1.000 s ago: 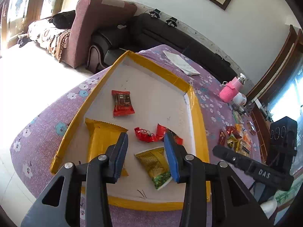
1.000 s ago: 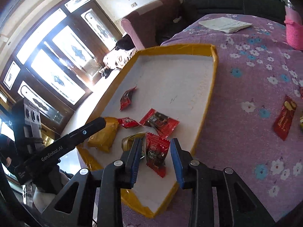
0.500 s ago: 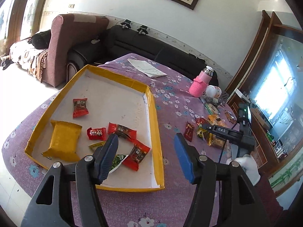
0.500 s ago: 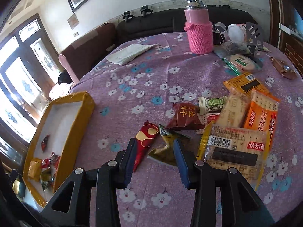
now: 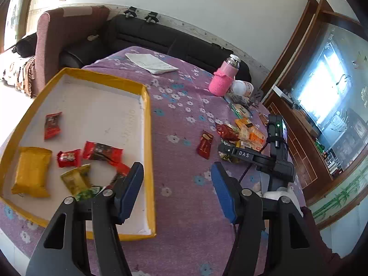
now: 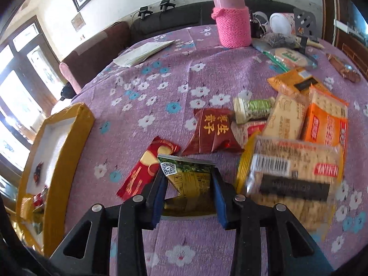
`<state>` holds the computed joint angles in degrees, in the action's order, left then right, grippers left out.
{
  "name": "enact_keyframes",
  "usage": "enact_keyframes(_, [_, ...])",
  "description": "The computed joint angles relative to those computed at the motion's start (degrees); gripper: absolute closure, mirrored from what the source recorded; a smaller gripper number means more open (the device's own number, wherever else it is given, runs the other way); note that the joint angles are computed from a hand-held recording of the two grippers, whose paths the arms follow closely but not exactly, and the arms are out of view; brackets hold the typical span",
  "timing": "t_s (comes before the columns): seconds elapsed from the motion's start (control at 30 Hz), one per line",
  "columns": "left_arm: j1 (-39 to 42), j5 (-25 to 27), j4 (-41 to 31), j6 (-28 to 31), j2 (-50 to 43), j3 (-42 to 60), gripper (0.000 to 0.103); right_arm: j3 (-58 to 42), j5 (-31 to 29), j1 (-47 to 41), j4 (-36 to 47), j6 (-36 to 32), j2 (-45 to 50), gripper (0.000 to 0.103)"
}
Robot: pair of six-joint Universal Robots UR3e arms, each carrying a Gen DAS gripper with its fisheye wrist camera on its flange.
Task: Organize snacks
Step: 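Grasp red Golden Crown bar with left tool while right tool grasps green packet, then carry Golden Crown bar into tray with left tool while right tool drops green packet there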
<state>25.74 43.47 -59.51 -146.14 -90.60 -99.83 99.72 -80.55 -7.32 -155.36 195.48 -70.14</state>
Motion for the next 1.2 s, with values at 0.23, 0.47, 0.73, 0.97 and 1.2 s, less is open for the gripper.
enact_keyframes(0.23, [-18.00,11.15,3.80,-10.07,-17.90,17.38,0.043,17.27,9.12,-6.07,-5.25,-3.94,-12.97,0.067])
enact_keyframes(0.47, [-30.96,24.54,6.91,-15.84,-38.53,39.39,0.043,22.24,16.75,-11.27,-6.82,-5.16,-16.18,0.068])
enact_keyframes(0.73, [-37.66,35.45,14.26,-10.86,-42.47,40.83,0.079,24.20,20.55,-14.01,-6.80,-4.83,-17.71,0.068])
enact_keyframes(0.97, [-33.65,28.72,17.26,-13.01,-33.72,30.22,0.080,25.74,20.34,-14.07,-8.61,-3.79,-18.22,0.068])
enact_keyframes(1.2, [-24.78,18.24,20.40,-15.03,-19.16,16.72,0.080,26.62,19.30,-12.92,-11.18,-2.61,-18.16,0.069])
